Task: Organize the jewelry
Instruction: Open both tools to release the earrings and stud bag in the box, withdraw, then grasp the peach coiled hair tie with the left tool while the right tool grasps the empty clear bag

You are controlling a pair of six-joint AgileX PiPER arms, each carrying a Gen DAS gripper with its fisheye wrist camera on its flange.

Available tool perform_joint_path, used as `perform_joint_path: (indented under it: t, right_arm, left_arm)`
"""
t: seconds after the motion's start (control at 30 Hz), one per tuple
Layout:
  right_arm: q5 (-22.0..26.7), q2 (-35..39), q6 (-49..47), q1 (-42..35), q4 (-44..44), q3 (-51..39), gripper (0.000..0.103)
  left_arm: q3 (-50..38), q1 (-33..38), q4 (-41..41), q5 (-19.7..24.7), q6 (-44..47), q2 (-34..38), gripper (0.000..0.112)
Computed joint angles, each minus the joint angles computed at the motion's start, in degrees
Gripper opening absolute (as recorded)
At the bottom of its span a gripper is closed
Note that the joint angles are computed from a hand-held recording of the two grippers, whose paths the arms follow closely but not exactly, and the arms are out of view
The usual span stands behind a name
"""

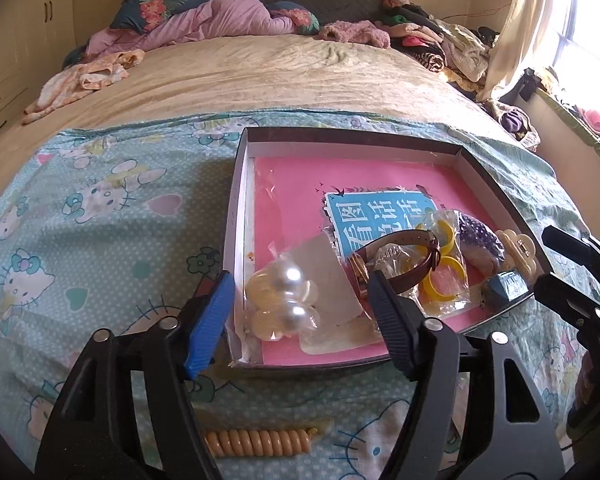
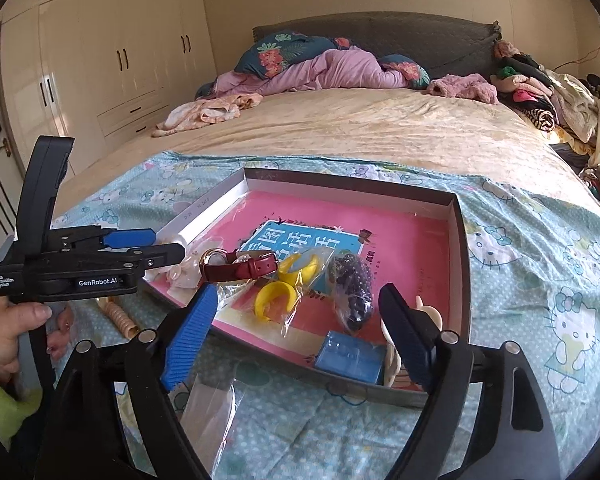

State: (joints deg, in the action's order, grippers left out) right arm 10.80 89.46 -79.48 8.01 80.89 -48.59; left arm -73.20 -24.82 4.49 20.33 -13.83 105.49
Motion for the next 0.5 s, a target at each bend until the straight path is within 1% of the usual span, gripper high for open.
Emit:
perform_joint_path:
  t: [0.03,0.1,0.13,0.2,0.23,0.5]
  right_arm:
    - [0.13,-0.89,-1.15,-0.41,1.10,0.75,0.085]
    - [0.29,-2.65,-3.12,-1.22,3.13,2.24,0.086]
    - [0.49,-3.49,-3.42,-1.63,3.47,2.86,0.087]
    - [0.75,-4.98,-2.75,-2.28,2.59,3.93,0.087]
    - [0.51,-5.75,-2.20,-2.30,2.03,4.46,0.087]
    - [1.06,-10.90,1.81,-2.36,-2.56,7.74,0.087]
  left_arm:
    - [0.19,-0.04,0.60,-0.04,-0.79,-0.39,0.065]
    - [0.85,-0.24,2.86,-0.05,-3.37,-1.47,0.077]
    - [1.38,-0.37,4.48,-0.14,-5.13,-2.19,0.079]
    - [2.25,-0.71,7.50,-0.13,-8.32,-3.51,0.091]
    - [2.72,-0.86,8.86,0.02,-9.81,-4.26,0.093]
    - [6.54,-2.87,21.20,1.47,-21.98,-9.39,0.093]
